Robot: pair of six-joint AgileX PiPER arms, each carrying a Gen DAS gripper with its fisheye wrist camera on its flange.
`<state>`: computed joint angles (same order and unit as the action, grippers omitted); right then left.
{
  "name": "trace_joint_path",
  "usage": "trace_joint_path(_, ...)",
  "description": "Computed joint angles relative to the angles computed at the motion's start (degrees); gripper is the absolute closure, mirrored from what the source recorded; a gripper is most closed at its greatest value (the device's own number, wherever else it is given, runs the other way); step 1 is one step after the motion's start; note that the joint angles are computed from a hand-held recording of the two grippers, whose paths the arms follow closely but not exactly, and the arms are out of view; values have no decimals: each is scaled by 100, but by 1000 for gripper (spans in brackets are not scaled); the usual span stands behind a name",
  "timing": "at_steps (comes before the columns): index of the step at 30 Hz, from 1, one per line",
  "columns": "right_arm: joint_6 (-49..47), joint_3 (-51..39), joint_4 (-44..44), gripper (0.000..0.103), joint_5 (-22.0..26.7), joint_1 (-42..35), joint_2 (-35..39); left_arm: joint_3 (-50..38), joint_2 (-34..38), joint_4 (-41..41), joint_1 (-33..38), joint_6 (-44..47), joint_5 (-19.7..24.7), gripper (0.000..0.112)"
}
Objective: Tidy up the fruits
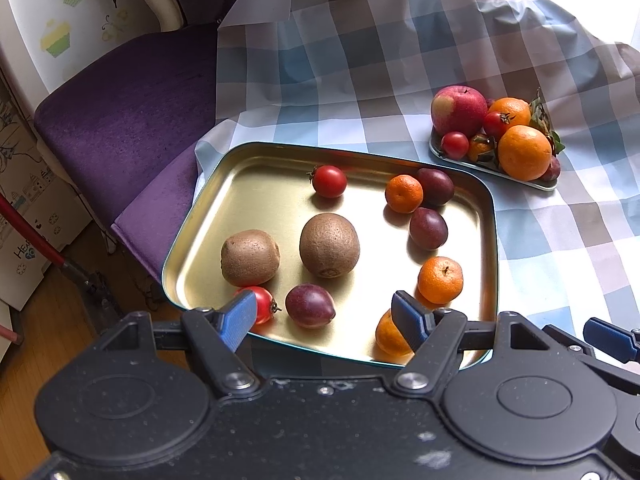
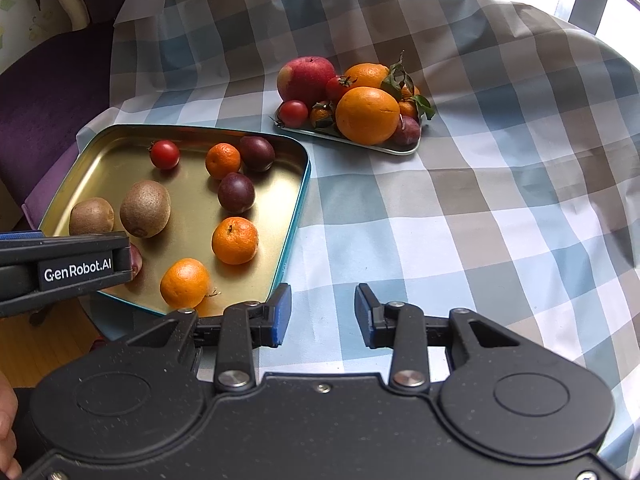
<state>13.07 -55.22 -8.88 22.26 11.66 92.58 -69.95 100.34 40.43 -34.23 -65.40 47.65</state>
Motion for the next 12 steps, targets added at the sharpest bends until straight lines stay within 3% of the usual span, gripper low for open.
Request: trace_joint_path(12,-213,93,172,58,-25,-202,-79,-200,160,-16,-133,20,86,36)
